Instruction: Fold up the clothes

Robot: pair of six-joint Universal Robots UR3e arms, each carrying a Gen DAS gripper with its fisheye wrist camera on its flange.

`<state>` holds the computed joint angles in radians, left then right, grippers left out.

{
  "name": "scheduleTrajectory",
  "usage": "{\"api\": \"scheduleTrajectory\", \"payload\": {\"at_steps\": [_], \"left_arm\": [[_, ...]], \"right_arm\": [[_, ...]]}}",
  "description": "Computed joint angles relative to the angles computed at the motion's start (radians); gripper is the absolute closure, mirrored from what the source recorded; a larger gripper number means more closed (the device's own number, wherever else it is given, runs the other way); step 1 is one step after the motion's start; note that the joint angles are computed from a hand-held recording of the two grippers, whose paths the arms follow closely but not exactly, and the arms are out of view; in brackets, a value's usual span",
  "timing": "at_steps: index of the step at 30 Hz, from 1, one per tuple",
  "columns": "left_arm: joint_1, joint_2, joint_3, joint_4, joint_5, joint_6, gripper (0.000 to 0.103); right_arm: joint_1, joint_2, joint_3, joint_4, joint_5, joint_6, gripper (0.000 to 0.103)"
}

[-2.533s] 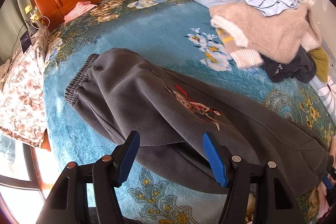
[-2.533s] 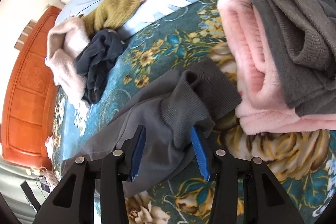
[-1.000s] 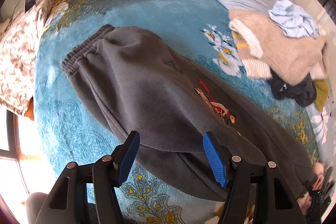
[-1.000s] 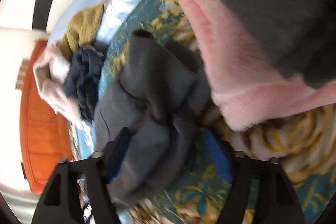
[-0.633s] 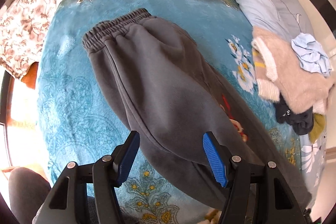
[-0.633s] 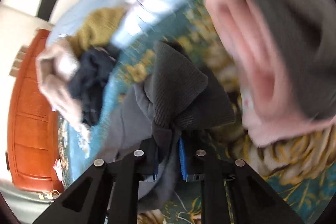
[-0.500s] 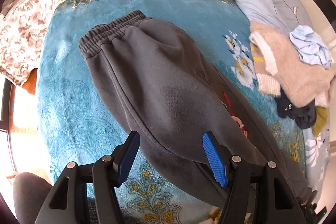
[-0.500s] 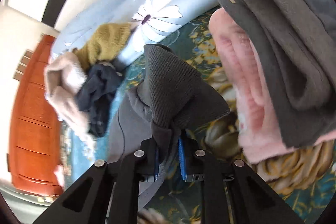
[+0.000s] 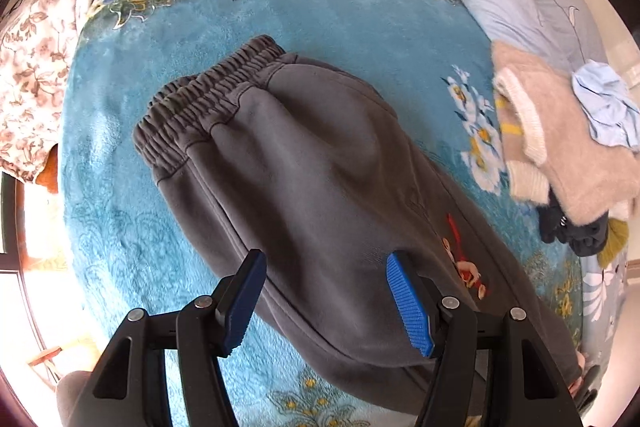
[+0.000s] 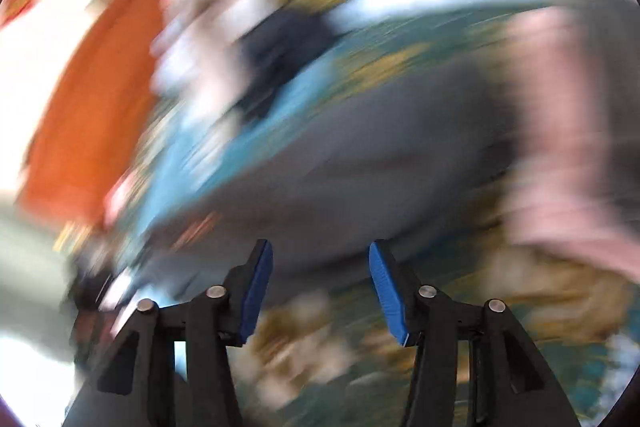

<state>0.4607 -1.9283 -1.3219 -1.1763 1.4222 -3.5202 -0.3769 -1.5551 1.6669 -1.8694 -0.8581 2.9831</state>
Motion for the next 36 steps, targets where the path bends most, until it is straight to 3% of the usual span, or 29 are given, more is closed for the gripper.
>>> {"api": "scheduleTrajectory", "payload": {"at_steps": [5, 7, 8, 11, 15, 20, 22, 24, 26, 31, 36], "left_arm": [[0.014, -0.054, 0.064, -0.033, 0.016, 0.052, 0.036], [0.028, -0.065, 0.084, -0.044, 0.019, 0.074, 0.036], [0.045, -0.067, 0.1, -0.074, 0.006, 0.142, 0.036], [0.086, -0.055, 0.091, -0.072, -0.024, 0.156, 0.036], [0.135, -0.043, 0.078, -0.059, -0.055, 0.163, 0.036], [0.18, -0.041, 0.057, -0.057, -0.064, 0.164, 0.036], [0.199, -0.025, 0.028, -0.055, -0.065, 0.174, 0.036], [0.216, -0.005, 0.002, -0.054, -0.058, 0.193, 0.036], [0.229, 0.01, -0.02, -0.049, -0.049, 0.205, 0.036], [0.238, 0.02, -0.034, -0.069, -0.034, 0.186, 0.036], [0.198, 0.04, -0.008, -0.107, 0.021, 0.207, 0.036]], "right_arm": [[0.341, 0.336, -0.197, -0.09, 0.132, -0.008, 0.04], [0.434, 0.464, -0.324, -0.083, 0.12, -0.005, 0.04], [0.476, 0.529, -0.397, -0.069, 0.111, -0.007, 0.04], [0.548, 0.675, -0.571, -0.054, 0.07, 0.007, 0.04], [0.574, 0.828, -0.757, 0.01, 0.1, 0.01, 0.039], [0.589, 0.91, -0.846, -0.085, 0.123, 0.109, 0.039], [0.59, 0.934, -0.903, -0.01, 0.17, 0.08, 0.037], [0.579, 0.888, -0.891, 0.143, 0.256, -0.076, 0.037], [0.559, 0.818, -0.876, 0.392, 0.336, -0.334, 0.037], [0.543, 0.768, -0.835, 0.606, 0.34, -0.514, 0.037], [0.525, 0.743, -0.743, 0.478, 0.325, -0.363, 0.037]]}}
